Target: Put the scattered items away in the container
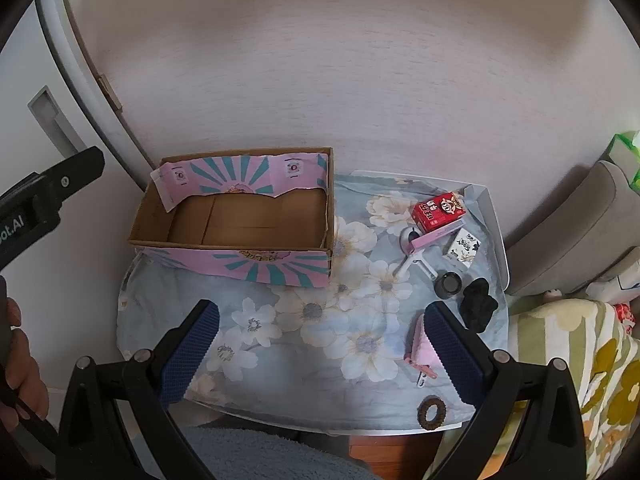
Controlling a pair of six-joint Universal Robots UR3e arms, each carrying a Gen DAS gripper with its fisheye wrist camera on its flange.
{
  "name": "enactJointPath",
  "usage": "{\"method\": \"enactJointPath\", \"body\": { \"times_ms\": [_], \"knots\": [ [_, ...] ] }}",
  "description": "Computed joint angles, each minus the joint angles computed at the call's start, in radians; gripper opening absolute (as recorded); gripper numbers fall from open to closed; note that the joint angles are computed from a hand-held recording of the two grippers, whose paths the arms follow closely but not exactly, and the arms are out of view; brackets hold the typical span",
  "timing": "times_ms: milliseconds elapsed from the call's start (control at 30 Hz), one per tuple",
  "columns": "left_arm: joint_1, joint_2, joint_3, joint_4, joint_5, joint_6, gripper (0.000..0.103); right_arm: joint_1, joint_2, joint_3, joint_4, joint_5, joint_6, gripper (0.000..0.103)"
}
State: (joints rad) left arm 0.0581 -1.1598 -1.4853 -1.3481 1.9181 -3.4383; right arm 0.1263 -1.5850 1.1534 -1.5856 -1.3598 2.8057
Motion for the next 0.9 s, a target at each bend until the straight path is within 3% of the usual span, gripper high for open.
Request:
{"method": "enactJointPath", "body": {
  "times_ms": [900],
  "knots": [
    [-0.013, 0.017, 0.006, 0.007, -0.046, 0.041, 0.102, -0.009, -0.013, -0.013, 0.013, 0.009, 0.000, 0.102]
  ]
}}
